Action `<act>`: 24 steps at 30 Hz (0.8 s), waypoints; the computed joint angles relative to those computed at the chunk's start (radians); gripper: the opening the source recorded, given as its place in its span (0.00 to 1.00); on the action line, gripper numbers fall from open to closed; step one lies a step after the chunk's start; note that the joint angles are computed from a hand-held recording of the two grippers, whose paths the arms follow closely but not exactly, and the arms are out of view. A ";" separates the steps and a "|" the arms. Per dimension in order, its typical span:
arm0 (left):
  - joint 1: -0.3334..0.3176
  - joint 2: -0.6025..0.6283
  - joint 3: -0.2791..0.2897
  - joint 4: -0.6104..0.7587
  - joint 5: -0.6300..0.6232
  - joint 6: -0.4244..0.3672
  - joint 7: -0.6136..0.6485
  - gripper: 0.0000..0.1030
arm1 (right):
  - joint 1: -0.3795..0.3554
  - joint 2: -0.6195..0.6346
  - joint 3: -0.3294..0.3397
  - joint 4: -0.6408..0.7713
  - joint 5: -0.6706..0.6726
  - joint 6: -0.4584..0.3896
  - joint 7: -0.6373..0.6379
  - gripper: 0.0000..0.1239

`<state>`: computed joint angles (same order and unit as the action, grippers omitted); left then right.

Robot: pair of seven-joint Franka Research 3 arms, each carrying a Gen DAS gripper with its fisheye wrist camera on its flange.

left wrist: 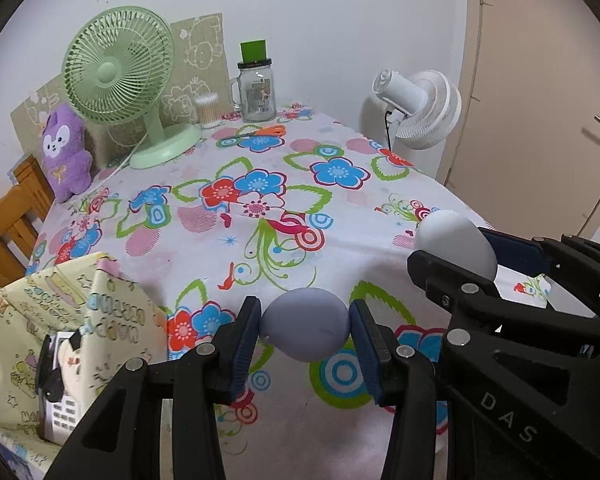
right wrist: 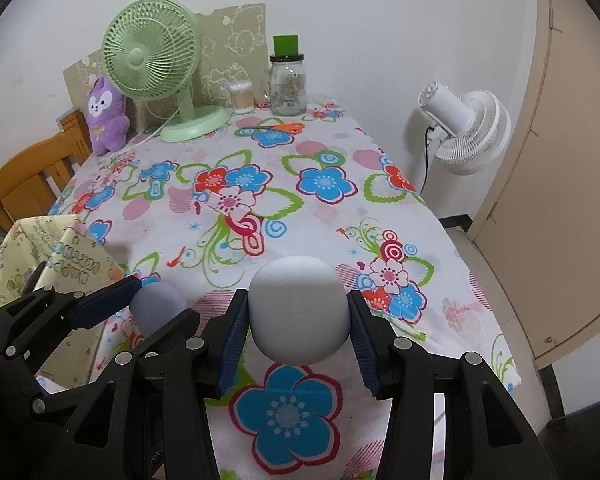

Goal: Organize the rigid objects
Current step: 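Carry the white and lavender round objects in both tools over the yellow box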

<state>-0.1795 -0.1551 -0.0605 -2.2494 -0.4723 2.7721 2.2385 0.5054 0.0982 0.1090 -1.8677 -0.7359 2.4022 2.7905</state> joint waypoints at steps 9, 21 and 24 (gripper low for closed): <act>-0.013 -0.071 0.038 -0.035 -0.006 -0.025 0.031 0.46 | 0.023 -0.018 0.022 0.024 -0.027 -0.047 -0.005 0.42; -0.018 -0.161 0.090 -0.066 0.020 -0.055 0.055 0.46 | 0.049 -0.025 0.047 0.070 -0.019 -0.085 -0.026 0.41; -0.021 -0.175 0.108 -0.069 0.019 -0.061 0.066 0.46 | 0.061 -0.014 0.050 0.096 -0.031 -0.104 -0.032 0.41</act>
